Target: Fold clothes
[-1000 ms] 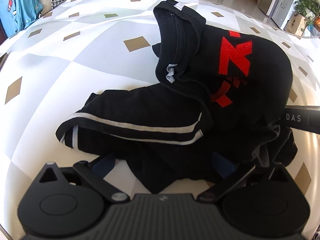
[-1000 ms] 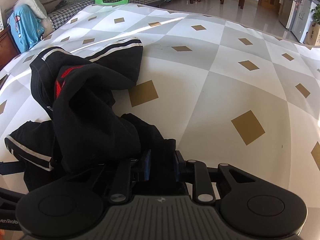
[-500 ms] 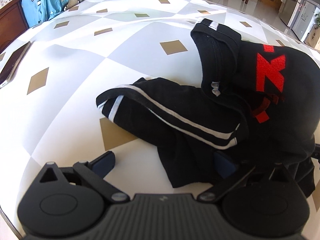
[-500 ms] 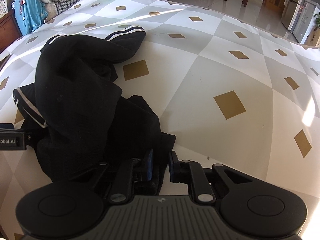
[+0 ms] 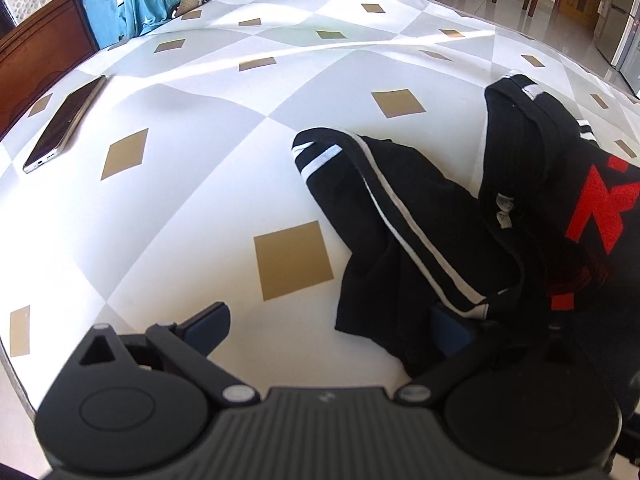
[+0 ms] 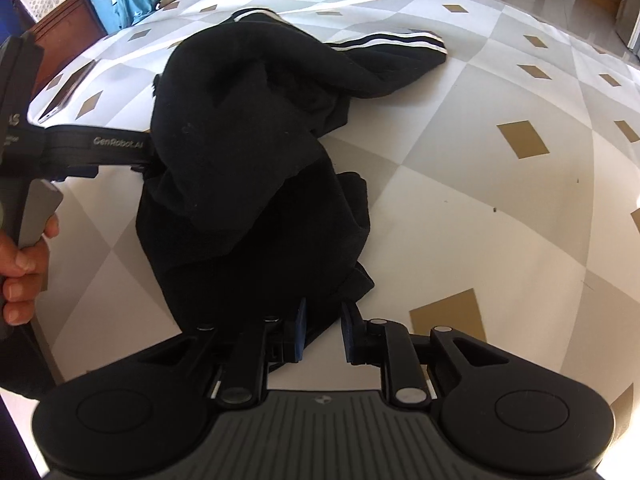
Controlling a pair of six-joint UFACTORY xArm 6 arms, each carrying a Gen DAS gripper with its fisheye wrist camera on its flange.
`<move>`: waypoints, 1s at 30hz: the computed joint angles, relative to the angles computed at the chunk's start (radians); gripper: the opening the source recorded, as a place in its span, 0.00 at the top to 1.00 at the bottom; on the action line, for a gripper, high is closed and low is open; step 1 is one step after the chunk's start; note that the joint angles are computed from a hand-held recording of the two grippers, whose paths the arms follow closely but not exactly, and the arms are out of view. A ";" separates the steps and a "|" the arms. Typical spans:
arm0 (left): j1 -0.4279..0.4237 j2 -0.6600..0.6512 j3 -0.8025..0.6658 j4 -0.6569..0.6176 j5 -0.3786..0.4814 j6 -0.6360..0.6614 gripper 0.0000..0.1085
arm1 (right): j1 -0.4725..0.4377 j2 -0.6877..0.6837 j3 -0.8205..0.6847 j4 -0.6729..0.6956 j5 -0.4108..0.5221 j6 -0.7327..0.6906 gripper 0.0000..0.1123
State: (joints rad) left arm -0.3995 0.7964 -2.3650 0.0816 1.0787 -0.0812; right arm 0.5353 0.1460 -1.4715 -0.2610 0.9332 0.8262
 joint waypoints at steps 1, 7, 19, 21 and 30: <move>0.001 -0.006 0.010 0.003 -0.004 -0.005 0.05 | 0.008 0.000 0.000 0.007 -0.003 -0.012 0.82; 0.001 0.017 -0.075 -0.026 0.021 -0.032 0.05 | -0.006 -0.020 0.021 0.086 -0.049 -0.035 0.81; -0.028 -0.071 0.083 -0.106 -0.078 0.079 0.05 | -0.090 -0.084 0.080 -0.114 -0.279 0.293 0.64; -0.035 -0.093 0.124 -0.100 -0.107 0.099 0.05 | -0.108 -0.069 0.066 -0.113 -0.301 0.331 0.62; -0.055 -0.157 0.255 -0.109 -0.184 0.188 0.05 | -0.148 -0.006 -0.011 -0.188 -0.351 0.422 0.58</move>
State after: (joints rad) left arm -0.4542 0.6396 -2.1097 -0.0277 0.8944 0.1068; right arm 0.3877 0.1402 -1.4826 -0.4487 0.5826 1.2477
